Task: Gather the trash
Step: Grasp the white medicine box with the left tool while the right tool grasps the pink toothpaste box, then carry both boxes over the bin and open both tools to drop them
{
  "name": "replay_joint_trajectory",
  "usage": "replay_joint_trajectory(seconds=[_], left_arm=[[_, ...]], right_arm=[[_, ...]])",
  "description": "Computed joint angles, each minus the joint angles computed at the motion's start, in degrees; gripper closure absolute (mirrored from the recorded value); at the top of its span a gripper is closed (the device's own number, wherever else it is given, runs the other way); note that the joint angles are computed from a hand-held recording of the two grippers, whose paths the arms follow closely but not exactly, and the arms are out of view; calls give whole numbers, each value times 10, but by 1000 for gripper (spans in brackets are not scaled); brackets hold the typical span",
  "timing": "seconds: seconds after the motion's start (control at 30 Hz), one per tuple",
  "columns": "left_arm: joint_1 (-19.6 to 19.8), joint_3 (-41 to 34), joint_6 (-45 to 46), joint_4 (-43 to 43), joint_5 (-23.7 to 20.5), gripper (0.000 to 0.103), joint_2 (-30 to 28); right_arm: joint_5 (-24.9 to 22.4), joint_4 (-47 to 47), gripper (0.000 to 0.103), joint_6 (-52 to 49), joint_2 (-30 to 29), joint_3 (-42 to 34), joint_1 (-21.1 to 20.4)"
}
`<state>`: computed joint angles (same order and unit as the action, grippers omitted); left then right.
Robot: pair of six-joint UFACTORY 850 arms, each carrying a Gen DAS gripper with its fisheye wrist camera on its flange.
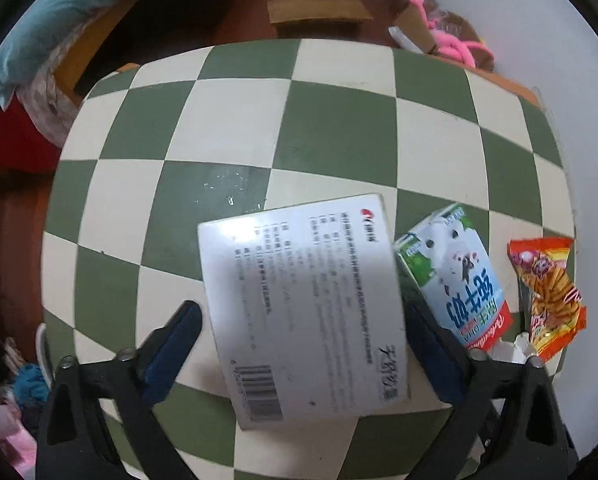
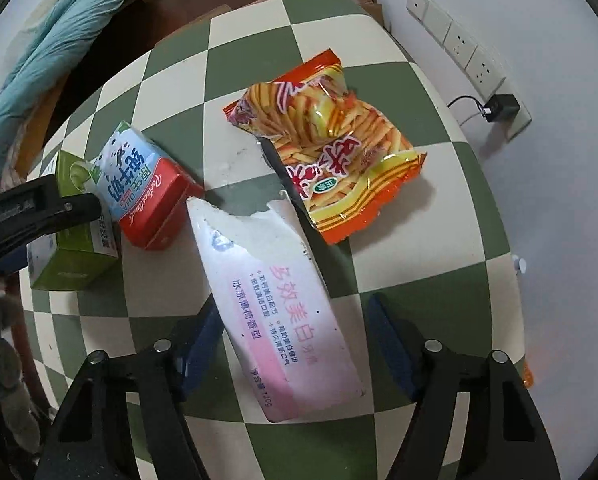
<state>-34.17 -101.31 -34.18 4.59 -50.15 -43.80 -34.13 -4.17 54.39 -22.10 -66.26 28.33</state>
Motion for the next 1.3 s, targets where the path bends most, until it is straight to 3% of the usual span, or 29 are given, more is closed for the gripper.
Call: replay_joint_trajectory(seconds=[0.03,0.07,0.13,0.5,0.77,1.0,1.17,1.3], left_arm=[[2,15,0,-8,18,32,10],[3,30,-5,-8,32,32,20],[-4,62,-25,28,64,33,45],[-26,266,-140,209,162,34,227],[-5,398,-206,309,182,34,388],[73,508,-197,317,170,34,551],[144,555,-164,306,157,34,628],[221,592,-113,271,158,34,673]], right_arm=[[-2,-4,32,2,0,-1,1],[-1,-10,33,6,1,0,3],[9,-10,45,3,4,5,3],[41,-67,46,73,69,52,44],[59,-111,46,133,112,24,116],[65,-120,47,134,70,-78,194],[64,-70,47,69,-11,-196,245],[46,-5,47,-8,-99,-313,275]])
